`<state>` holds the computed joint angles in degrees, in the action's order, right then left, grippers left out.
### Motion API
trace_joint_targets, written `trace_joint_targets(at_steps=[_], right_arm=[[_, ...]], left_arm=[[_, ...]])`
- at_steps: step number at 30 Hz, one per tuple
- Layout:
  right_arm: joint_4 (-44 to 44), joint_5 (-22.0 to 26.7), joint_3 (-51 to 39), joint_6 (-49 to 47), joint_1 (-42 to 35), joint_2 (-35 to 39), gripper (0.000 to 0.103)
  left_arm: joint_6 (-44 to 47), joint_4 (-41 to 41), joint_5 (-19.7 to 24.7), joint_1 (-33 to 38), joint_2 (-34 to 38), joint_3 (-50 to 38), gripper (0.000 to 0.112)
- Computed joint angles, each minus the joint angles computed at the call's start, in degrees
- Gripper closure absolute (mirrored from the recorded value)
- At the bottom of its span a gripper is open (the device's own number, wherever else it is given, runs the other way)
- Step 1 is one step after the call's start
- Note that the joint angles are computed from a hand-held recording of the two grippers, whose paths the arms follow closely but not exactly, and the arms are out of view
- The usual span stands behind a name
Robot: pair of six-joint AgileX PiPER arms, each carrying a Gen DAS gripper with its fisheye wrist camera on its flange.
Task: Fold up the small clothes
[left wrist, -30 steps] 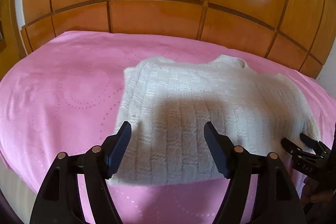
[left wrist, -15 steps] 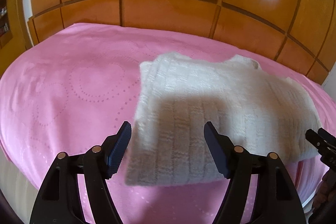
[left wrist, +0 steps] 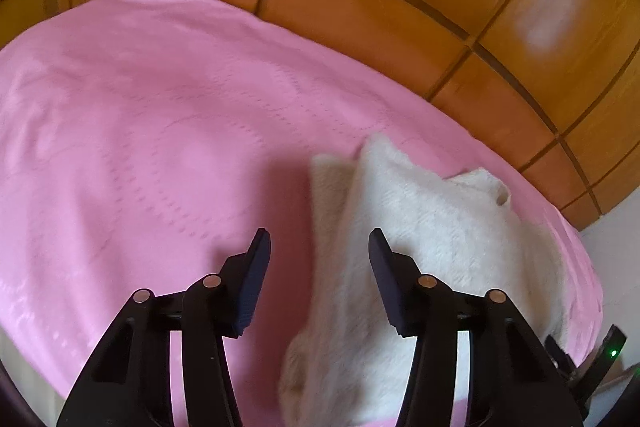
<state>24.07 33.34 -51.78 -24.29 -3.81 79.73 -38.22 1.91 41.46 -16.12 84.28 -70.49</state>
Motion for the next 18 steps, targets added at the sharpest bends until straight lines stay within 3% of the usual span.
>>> trace_joint_targets(at_steps=[3,5,7,13,18], right_arm=[[0.1,-1.06,0.55,-0.33,0.25,0.29,0.002],[0.81,-1.67,0.88,-1.02,0.22,0.58,0.002],[0.61,-1.99,1.08,-1.44,0.34,0.62,0.002],[5.65,5.93,-2.99,-8.01,-4.13,-0.77,0.003],[8.64,7.48,-10.49,-8.56,-7.39,2.75,0.003]], left_arm=[[-2.35,4.27,-0.13,-2.7,5.07,-4.62,0.062],[-6.27,10.68,5.61,-4.6,11.65,-10.2,0.062],[-7.65,11.79,6.54,-4.3,16.38,-11.97,0.054],[-19.6,25.8,10.77,-11.85,12.98,-12.26,0.053],[-22.0,29.53,7.57,-18.49,8.55,-10.4,0.053]])
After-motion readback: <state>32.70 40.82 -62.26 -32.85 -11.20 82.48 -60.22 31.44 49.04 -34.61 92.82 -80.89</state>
